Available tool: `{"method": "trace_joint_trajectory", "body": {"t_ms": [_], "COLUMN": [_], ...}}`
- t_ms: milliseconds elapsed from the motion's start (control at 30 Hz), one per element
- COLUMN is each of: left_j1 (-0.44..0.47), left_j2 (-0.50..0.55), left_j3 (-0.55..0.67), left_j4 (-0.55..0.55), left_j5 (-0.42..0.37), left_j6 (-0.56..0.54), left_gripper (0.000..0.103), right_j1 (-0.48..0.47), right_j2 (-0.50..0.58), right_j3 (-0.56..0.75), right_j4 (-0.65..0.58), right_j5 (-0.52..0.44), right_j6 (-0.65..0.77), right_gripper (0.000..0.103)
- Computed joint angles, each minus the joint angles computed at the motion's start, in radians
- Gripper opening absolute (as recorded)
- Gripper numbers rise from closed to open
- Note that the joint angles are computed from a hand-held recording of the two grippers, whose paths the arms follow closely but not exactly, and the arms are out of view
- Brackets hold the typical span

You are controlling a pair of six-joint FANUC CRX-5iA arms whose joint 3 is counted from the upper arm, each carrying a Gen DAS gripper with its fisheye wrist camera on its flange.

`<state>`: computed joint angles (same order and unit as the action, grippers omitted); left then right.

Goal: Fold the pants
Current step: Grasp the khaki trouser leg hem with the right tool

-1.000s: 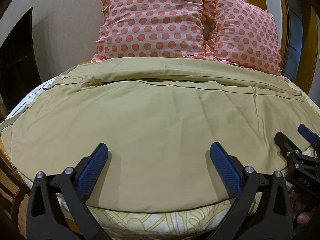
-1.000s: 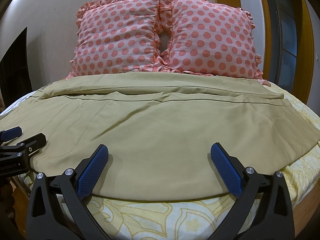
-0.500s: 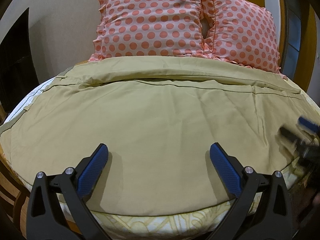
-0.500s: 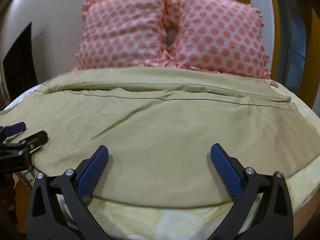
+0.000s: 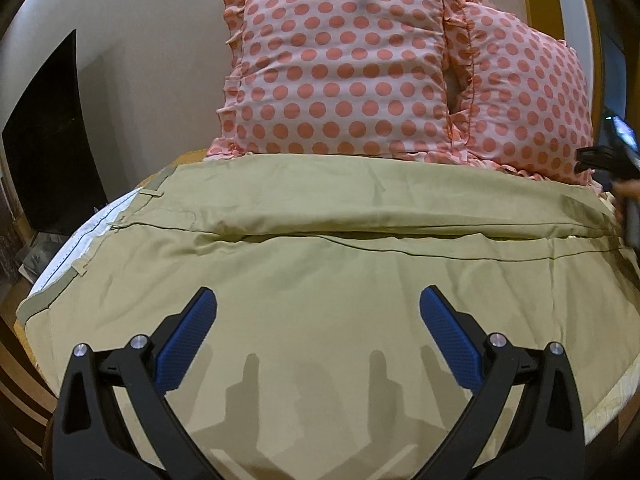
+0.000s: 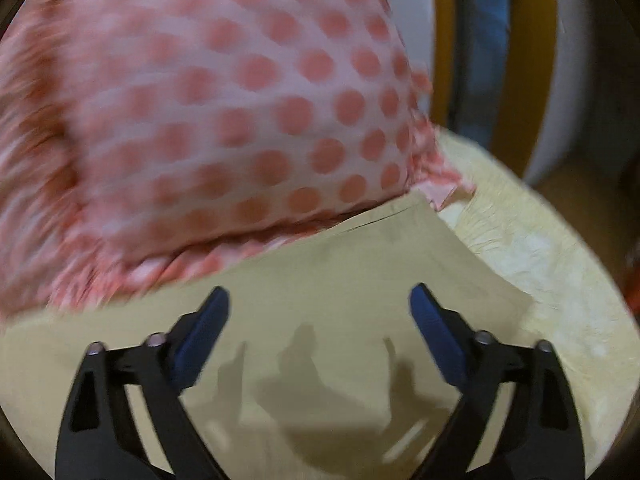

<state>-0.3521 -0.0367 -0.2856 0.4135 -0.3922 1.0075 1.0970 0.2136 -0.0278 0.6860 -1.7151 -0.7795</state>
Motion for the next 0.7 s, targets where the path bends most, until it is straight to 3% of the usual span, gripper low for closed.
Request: {"method": "trace_joint_trajectory", "body": {"t_ms": [33,133,267,400,467,567,633,700], "left_j1": [0.0,0.002,0.002,0.001,0.001,0.007,0.012,0.019], "left_j2": [0.008,0.016,0.03,0.04,0.036,0.021,0.005,-0.01], "left_j3": [0.01,0.018,0.031,0.038,0.03,0.008,-0.011,-0.032], "left_j4": [-0.01,-0.031,-0.054,-0.063,-0.055,-0.028,-0.006,0.026], "left_j5": [-0.004,-0.012,-0.023,-0.031,-0.02,-0.004,0.012,0.028], "left_j6": [0.011,0.033,0.051,0.056,0.051,0.028,0.011,-0.011], "left_gripper": [0.101,0.101,0.101,0.101,0.101,0.101,0.101,0.101], "right_j1": [-0.038,-0.135,-0.196,-0.181,-0.15,-0.031,0.068,0.192], "right_j2": [-0.018,-0.034,0.048,0.042,-0.009,-0.113,-0.155,-0.178], "right_j3": [-0.013,-0.027,0.049,-0.001,-0.083,-0.257,-0.345,-0.401], "right_j4": [-0.027,-0.086,-0.143,-0.08,-0.039,0.106,0.208,0.283], "right_j5": [0.027,0.07,-0.021,0.007,0.058,0.108,0.095,0.025], "right_j6": [-0.022,-0.064,0.048,0.036,-0.034,-0.251,-0.374,-0.481], "right_gripper": [0.076,0.076,0.064,0.019,0.007,0.005,0.005,0.005]}}
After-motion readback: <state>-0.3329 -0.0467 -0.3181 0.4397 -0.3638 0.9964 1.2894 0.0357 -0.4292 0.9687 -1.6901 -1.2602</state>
